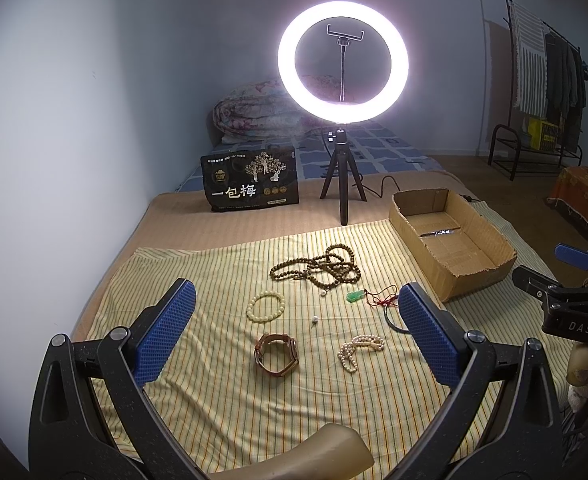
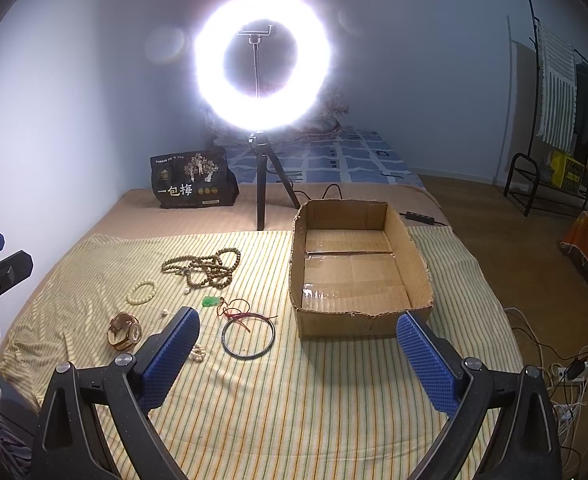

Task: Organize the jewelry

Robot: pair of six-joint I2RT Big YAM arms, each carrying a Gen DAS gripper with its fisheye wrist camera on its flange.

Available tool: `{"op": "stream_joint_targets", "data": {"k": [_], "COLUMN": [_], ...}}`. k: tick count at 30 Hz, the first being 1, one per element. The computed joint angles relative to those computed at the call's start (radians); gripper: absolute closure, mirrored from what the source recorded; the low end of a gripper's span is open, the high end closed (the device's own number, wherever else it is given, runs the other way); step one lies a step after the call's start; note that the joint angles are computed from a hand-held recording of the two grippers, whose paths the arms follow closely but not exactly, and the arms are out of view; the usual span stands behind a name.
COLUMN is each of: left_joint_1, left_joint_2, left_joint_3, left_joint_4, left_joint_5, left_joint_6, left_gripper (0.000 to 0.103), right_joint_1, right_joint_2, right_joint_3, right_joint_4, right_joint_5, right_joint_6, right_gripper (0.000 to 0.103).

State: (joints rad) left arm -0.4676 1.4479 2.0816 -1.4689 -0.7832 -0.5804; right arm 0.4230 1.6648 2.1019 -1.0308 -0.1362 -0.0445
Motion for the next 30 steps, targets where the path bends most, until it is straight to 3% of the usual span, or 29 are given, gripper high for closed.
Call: {"op": "stream_joint_targets", "data": {"k": [20,30], "left_joint_1": [0.028,0.127], "left_joint_2": [-0.021,-0.038], "left_joint_3": [-0.042,-0.095], "left_joint_4": [-0.020,-0.081], "left_joint_5": [0.013,0.120], "left_joint_6": [-0.028,-0.098], "left_gripper": [0.000,0.000], "right_joint_1": [0.008,0.035], "right_joint_2": [0.014,0.058], "right_joint_3": [0.015,0.046], "right_joint_4": [-0.018,-0.051], "right_joint_5": [-0.017,-0.035], "right_joint_6": [-0.014,-0.069], "right_gripper": [0.003,0.005]}}
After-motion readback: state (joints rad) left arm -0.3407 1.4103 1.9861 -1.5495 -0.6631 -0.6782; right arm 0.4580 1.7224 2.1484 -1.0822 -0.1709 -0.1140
